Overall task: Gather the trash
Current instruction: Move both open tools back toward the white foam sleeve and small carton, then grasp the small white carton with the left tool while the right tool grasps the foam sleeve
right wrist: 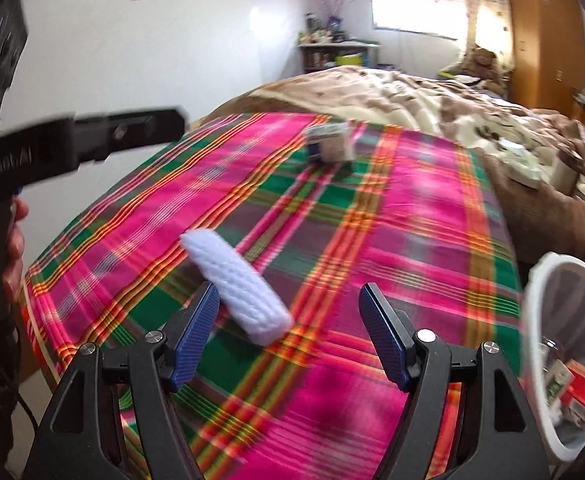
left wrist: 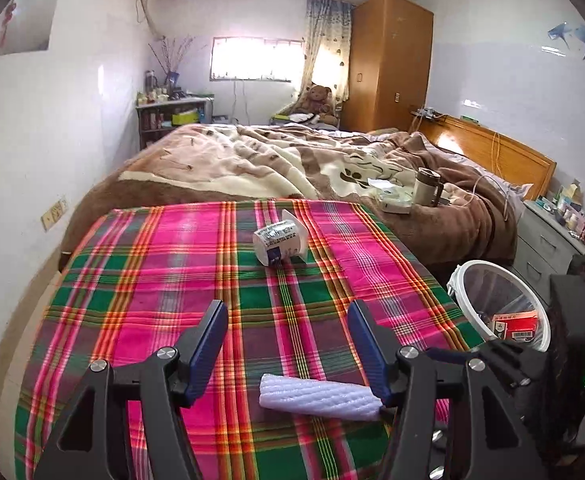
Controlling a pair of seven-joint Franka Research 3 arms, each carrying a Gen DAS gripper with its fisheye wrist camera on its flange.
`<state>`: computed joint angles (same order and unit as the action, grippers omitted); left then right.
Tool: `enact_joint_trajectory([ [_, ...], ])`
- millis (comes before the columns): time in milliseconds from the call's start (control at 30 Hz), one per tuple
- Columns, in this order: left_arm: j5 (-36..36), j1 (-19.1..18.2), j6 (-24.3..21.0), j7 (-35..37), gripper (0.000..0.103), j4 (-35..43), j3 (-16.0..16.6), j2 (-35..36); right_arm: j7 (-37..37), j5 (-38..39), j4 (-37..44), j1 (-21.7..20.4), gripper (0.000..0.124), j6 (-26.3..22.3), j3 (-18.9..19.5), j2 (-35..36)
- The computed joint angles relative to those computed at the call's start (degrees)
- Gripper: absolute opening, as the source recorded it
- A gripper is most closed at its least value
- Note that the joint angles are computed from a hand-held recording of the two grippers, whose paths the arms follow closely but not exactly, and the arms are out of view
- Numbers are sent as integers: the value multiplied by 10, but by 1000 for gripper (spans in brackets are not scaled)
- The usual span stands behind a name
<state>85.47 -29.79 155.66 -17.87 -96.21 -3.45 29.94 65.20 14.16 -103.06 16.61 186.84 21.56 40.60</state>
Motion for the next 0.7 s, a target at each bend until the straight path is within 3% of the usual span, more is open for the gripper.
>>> enact_joint_trajectory([
  [200, -47, 23, 42, 52, 62, 42, 9, 39, -11, -4, 43, 53, 74, -65, -48, 14],
  [300, -92, 30, 55, 114, 62, 72, 15, 65, -5, 1, 58, 83, 53, -79, -81, 18],
  [467, -153, 40, 98, 192, 62, 129, 28, 111, 14, 7, 79, 105, 40, -113, -115, 25],
  [600, -234, 62, 106, 296, 62, 188, 12, 161, 45, -2, 93, 135, 37, -115, -160, 29],
  [700, -292, 82, 112, 372, 62, 238, -8, 202, 101, -13, 111, 173, 36, -119, -222, 39],
])
